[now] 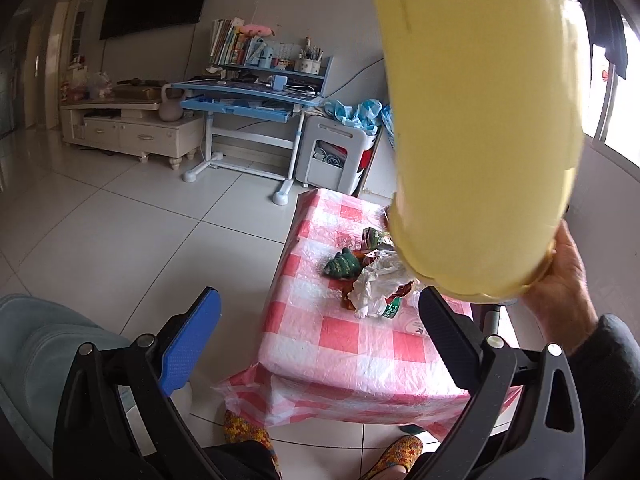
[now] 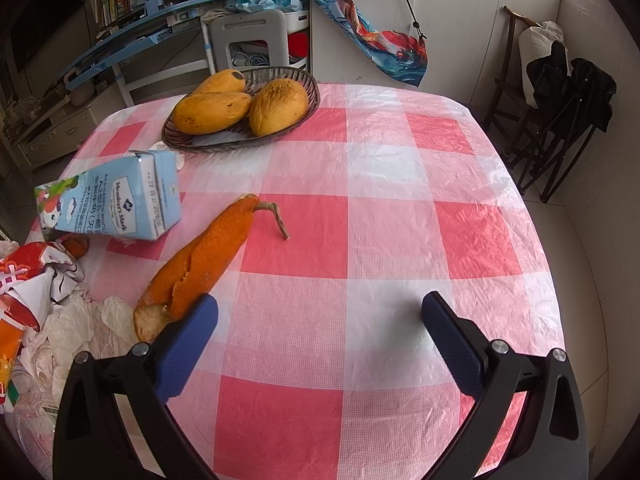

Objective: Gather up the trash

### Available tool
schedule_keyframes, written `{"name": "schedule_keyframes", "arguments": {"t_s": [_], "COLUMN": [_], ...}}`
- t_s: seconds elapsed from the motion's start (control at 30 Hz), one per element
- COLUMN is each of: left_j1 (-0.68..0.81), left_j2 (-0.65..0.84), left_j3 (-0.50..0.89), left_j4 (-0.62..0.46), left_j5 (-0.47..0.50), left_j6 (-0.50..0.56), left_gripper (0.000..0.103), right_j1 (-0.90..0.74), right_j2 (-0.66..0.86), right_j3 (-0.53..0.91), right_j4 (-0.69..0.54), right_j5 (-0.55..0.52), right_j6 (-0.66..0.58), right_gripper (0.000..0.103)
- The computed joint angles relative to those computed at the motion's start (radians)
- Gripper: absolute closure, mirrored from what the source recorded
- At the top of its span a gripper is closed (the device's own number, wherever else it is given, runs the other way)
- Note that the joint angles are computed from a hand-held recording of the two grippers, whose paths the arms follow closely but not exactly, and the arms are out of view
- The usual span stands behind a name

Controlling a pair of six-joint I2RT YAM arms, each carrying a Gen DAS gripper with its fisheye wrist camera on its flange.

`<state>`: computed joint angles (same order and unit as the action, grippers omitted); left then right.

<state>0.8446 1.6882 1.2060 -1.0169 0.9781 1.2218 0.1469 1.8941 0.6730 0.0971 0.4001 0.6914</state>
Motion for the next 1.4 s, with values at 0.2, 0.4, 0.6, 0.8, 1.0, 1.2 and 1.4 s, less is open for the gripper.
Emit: {"name": "schedule_keyframes", "arguments": {"t_s": [0.2, 0.4, 0.6, 0.8, 1.0, 1.2, 1.4], "left_j1": [0.043, 0.085, 0.102, 0.091, 0.048, -0.016, -0.078], "left_j2": [0.021, 0.04, 0.027, 0.006, -0.034, -0.089, -0.13], "left_j3": [0.057, 0.123, 0.121, 0.091, 0.029, -0.07, -0.154], "left_j4": [0.029, 0.084, 0.116, 0.084, 0.124, 0.2, 0.268], "left_j5": [0.012, 0.024, 0.028, 0.021, -0.002, -0.041, -0.082], "left_j6": [-0.082, -0.2, -0.214, -0.129, -0.143, -0.16, -0.178], "left_gripper": [0.007, 0.008, 0.007, 0.007, 0.007, 0.007, 0.007], "right_j1": [0.0, 0.0, 0.0, -0.001, 0.0, 0.0, 0.0], "right_j2": [-0.001, 0.0, 0.002, 0.003, 0.002, 0.002, 0.003], "right_j3": [-0.002, -0.001, 0.0, 0.0, -0.002, -0.002, -0.001], "right_j4": [0.001, 0.002, 0.002, 0.003, 0.004, 0.004, 0.004], "right_j5": [0.0, 0.0, 0.0, 0.0, 0.0, 0.0, 0.0], "right_j6": [0.0, 0.0, 0.0, -0.001, -0.001, 0.0, -0.001], "right_gripper": [0.006, 0.006, 0.006, 0.006, 0.006, 0.006, 0.006]}}
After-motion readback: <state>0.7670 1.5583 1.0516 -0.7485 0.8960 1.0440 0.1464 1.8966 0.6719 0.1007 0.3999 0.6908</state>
